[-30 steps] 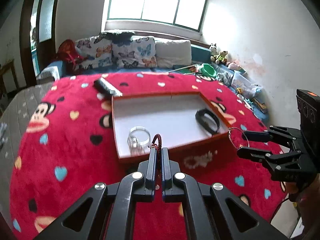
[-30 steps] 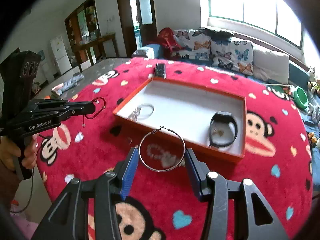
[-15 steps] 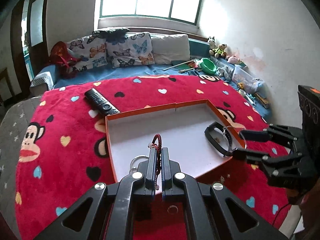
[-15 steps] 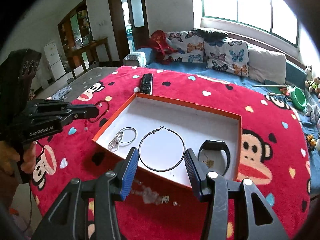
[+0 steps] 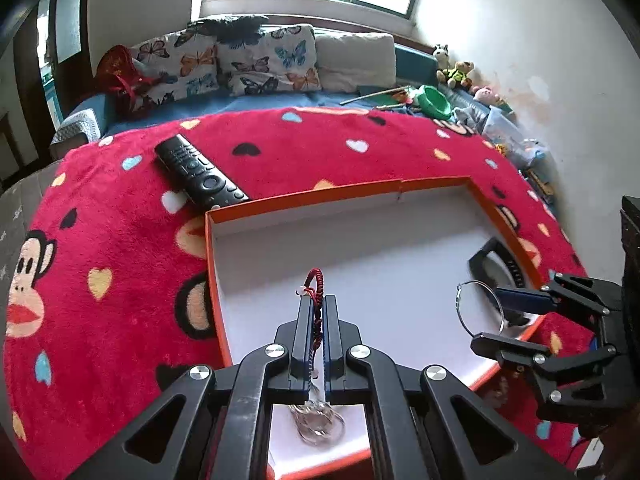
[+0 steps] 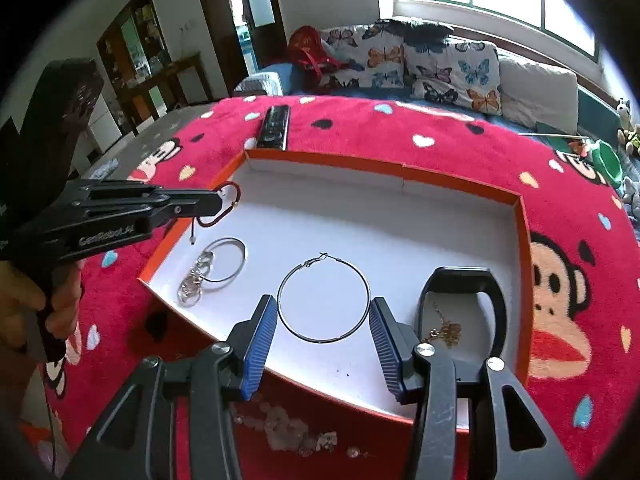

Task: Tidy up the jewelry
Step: 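Carry the red bracelet into the box with the left tool while the right tool carries the hoop in, then withdraw the left tool and close it on the small silver ring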

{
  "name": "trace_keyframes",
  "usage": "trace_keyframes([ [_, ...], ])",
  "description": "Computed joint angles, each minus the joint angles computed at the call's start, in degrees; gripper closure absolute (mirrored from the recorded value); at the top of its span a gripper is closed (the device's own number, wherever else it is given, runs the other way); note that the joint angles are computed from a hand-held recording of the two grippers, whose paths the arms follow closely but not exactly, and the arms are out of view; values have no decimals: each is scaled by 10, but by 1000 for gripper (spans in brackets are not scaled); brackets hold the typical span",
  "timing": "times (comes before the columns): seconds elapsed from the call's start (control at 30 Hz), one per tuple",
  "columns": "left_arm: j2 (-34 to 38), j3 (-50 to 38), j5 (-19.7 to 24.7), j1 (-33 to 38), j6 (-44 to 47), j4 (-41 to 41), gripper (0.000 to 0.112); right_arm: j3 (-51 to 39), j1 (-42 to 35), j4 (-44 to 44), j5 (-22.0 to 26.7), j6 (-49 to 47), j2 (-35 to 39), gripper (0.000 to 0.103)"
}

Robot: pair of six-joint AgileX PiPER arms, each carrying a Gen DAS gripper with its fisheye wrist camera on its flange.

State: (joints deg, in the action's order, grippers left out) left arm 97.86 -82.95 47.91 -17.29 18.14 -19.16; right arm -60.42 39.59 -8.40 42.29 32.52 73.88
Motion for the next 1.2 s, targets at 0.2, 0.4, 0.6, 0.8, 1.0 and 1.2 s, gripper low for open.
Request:
trace_keyframes([
  [0.2, 36, -13, -8, 3, -15, 13, 109, 2, -10, 20, -5, -16, 17, 50],
  [0.4, 54, -22, -11, 8, -18, 10, 108, -1, -15, 28, -1, -25, 24, 50],
  [0.6, 64, -27, -6, 4, -29, 18, 107, -4, -24, 42, 1, -40, 35, 50],
  [0.8, 68, -29, -6, 3, -34, 21, 107, -5, -32, 54, -2, -50, 38, 50],
  [1.0, 67, -26, -10, 2, -34, 11, 86, -8, -35, 57, -5, -48, 36, 47],
  [1.2, 32, 3, -42, 1, -29, 4, 60, -16, -24, 38, 8, -39, 22, 46],
])
